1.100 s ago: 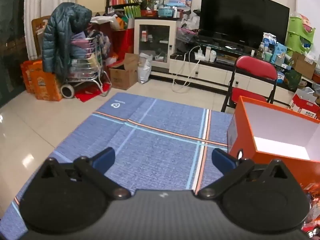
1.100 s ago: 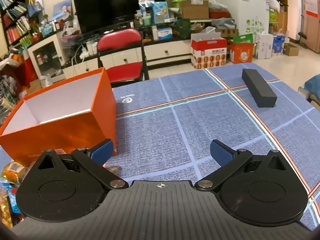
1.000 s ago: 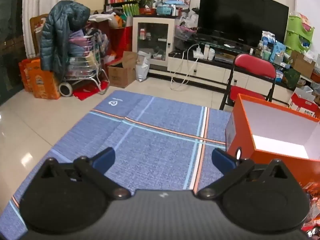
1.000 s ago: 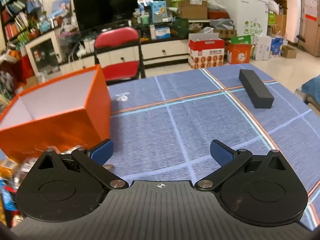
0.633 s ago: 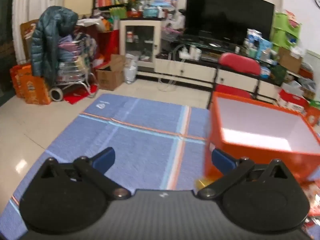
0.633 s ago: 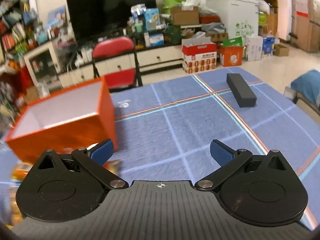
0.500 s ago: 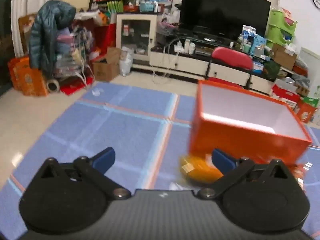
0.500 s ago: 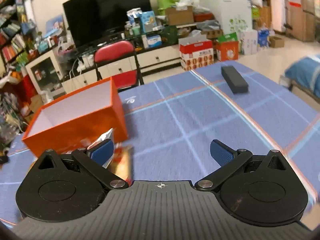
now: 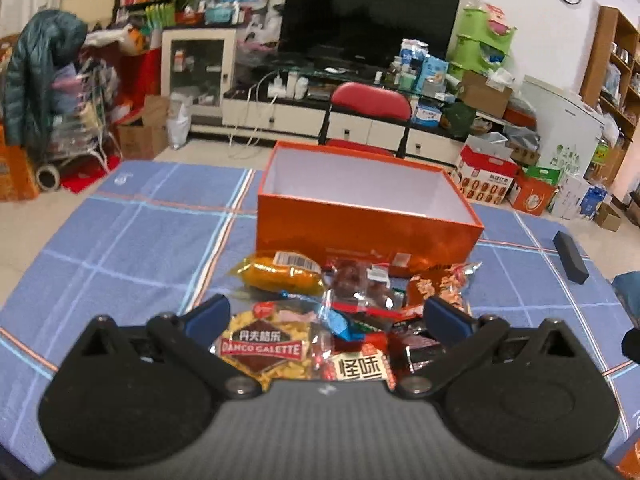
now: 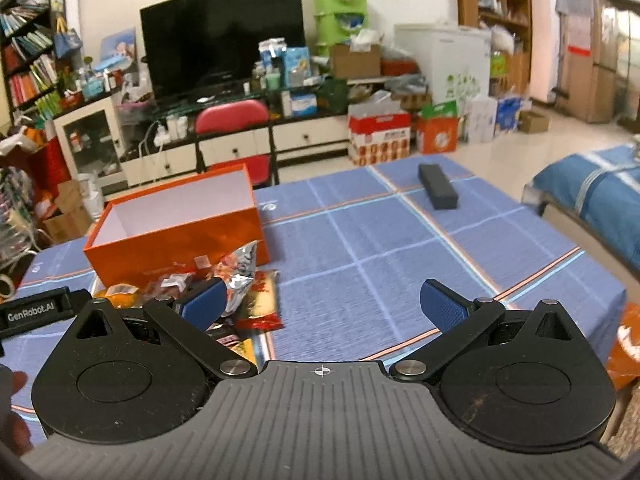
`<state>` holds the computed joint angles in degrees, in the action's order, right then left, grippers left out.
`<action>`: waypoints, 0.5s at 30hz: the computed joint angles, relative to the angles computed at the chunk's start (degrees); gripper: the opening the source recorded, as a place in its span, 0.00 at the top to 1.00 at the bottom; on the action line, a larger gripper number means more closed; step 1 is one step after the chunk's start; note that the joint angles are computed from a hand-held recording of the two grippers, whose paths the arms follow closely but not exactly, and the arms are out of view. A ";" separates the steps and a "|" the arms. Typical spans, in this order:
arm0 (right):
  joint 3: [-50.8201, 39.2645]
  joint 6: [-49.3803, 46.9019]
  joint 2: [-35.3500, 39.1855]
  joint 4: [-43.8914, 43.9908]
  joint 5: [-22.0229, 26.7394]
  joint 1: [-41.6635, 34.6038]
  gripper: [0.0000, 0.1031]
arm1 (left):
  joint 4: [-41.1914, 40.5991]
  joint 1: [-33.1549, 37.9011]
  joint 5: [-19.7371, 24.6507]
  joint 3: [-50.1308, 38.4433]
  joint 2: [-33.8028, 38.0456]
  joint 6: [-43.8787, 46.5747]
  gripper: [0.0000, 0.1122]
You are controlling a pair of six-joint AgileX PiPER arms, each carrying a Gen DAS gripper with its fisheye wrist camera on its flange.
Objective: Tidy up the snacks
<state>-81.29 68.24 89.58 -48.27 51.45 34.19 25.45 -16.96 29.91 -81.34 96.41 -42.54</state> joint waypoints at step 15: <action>-2.48 -3.54 1.44 2.85 0.05 1.06 0.08 | -14.26 3.14 -3.80 1.00 0.08 11.85 0.09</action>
